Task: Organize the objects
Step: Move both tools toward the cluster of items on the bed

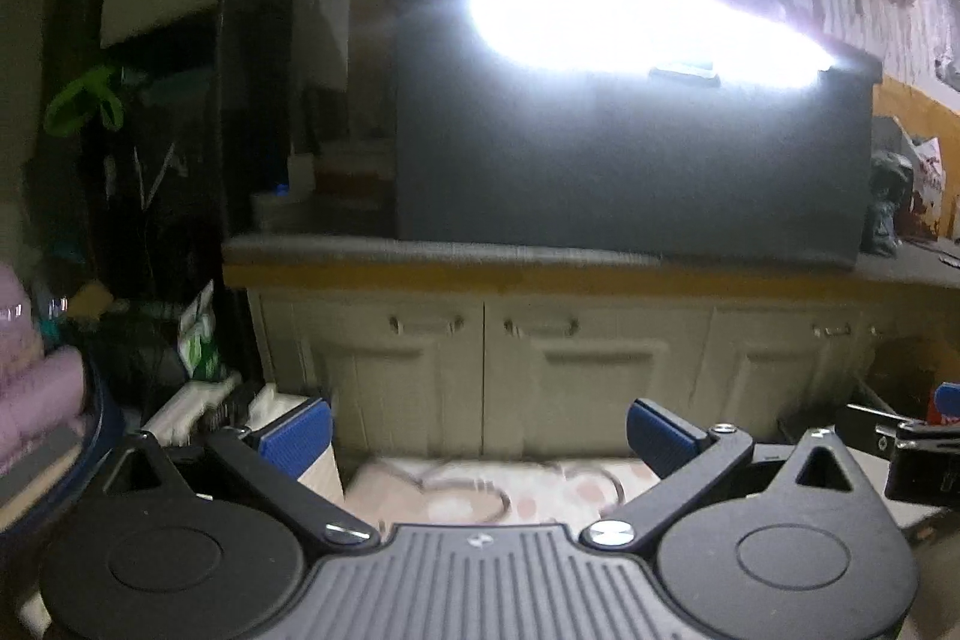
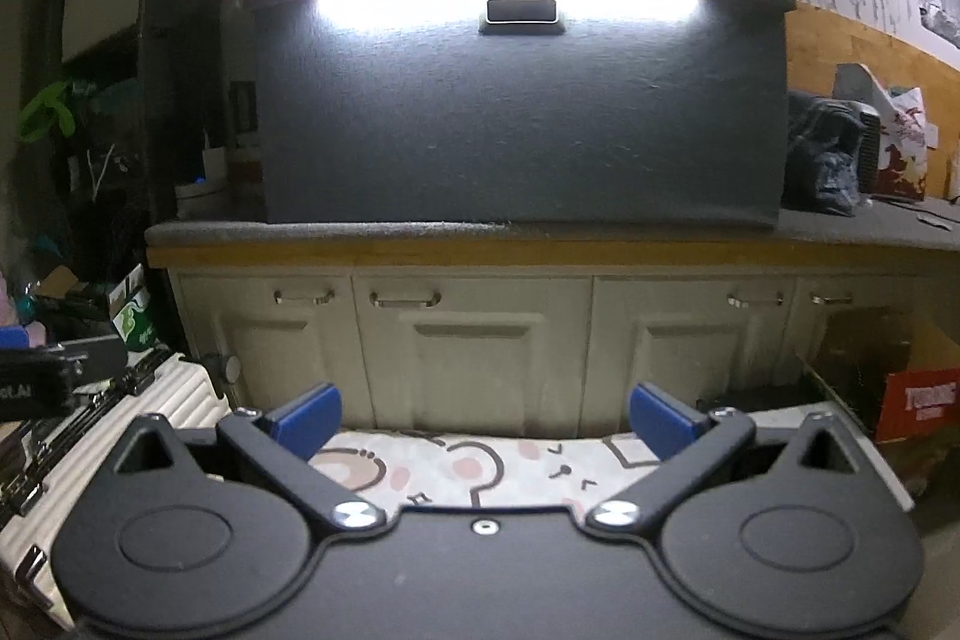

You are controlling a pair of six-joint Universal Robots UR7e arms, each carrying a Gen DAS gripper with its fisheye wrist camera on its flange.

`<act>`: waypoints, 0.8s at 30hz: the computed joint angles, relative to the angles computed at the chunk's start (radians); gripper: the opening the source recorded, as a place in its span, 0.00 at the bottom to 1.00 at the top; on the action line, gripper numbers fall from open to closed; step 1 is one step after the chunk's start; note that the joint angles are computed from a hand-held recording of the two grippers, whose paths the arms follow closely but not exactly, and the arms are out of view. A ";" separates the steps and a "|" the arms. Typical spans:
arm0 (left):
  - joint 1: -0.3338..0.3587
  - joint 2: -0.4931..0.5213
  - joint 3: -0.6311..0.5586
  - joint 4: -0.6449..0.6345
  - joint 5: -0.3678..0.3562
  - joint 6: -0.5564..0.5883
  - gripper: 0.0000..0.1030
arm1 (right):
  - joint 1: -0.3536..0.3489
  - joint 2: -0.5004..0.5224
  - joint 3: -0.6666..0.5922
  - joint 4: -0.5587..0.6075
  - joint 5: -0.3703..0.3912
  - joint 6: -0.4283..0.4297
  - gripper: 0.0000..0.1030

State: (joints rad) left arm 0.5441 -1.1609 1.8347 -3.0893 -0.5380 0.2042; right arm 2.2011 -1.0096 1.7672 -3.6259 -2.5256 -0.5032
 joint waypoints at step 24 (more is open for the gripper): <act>0.326 0.120 -0.066 0.296 -0.225 -0.160 1.00 | -0.357 -0.016 0.106 0.535 0.179 0.510 0.98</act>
State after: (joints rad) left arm 0.8702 -1.0407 1.7691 -2.7929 -0.7633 0.0441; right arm 1.8438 -1.0259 1.8732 -3.0914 -2.3470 0.0073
